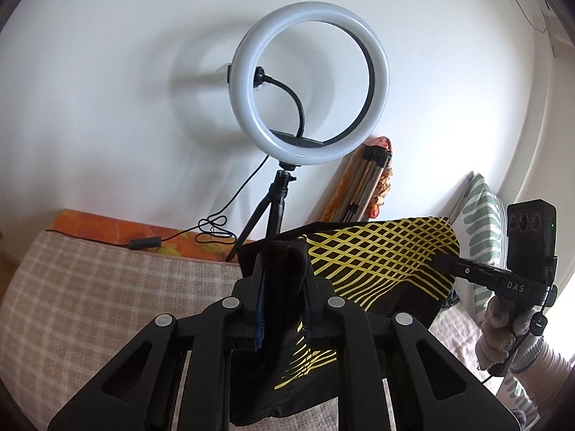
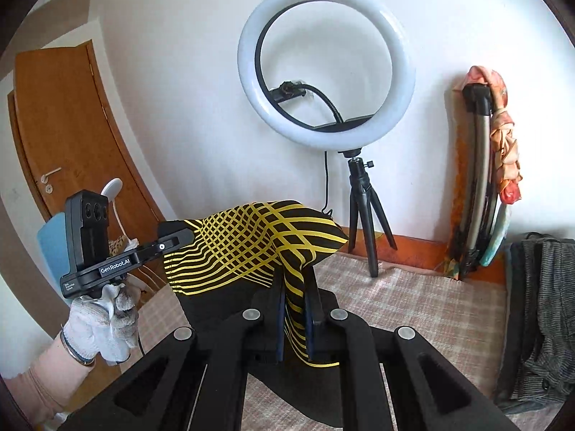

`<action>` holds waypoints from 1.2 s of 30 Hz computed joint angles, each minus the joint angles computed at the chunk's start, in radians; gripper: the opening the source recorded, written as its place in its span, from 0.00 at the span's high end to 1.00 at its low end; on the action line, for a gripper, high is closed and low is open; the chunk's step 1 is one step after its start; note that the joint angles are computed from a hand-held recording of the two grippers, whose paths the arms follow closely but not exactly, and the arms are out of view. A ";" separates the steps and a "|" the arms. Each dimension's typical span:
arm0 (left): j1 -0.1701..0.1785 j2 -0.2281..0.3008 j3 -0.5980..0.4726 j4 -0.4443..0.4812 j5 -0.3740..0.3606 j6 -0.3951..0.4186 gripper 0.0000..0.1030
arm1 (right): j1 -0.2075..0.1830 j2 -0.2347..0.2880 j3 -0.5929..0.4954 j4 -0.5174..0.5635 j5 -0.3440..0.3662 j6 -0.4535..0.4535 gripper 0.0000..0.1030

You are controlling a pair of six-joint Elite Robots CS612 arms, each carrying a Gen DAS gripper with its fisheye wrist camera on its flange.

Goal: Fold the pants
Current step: 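Carry the folded pants with the left gripper onto the grey clothes stack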

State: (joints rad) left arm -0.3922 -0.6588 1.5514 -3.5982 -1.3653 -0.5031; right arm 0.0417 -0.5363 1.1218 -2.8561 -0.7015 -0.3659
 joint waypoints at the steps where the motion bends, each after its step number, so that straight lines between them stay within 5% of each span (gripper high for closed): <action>1: -0.005 0.000 -0.006 0.000 -0.001 0.002 0.87 | -0.006 -0.006 0.007 -0.007 0.002 0.000 0.94; 10: -0.038 0.034 -0.100 -0.003 -0.054 0.007 0.87 | -0.059 -0.049 0.041 -0.032 -0.016 -0.020 0.94; 23: -0.094 0.138 -0.373 0.122 -0.154 0.091 0.87 | -0.169 -0.055 0.019 -0.086 -0.051 0.044 0.94; 30: -0.107 0.240 -0.589 0.248 -0.226 0.099 0.87 | -0.217 -0.023 -0.052 -0.053 -0.084 0.053 0.94; 36: -0.109 0.355 -0.815 0.411 -0.229 0.118 0.87 | -0.234 0.073 -0.228 0.053 -0.128 0.072 0.94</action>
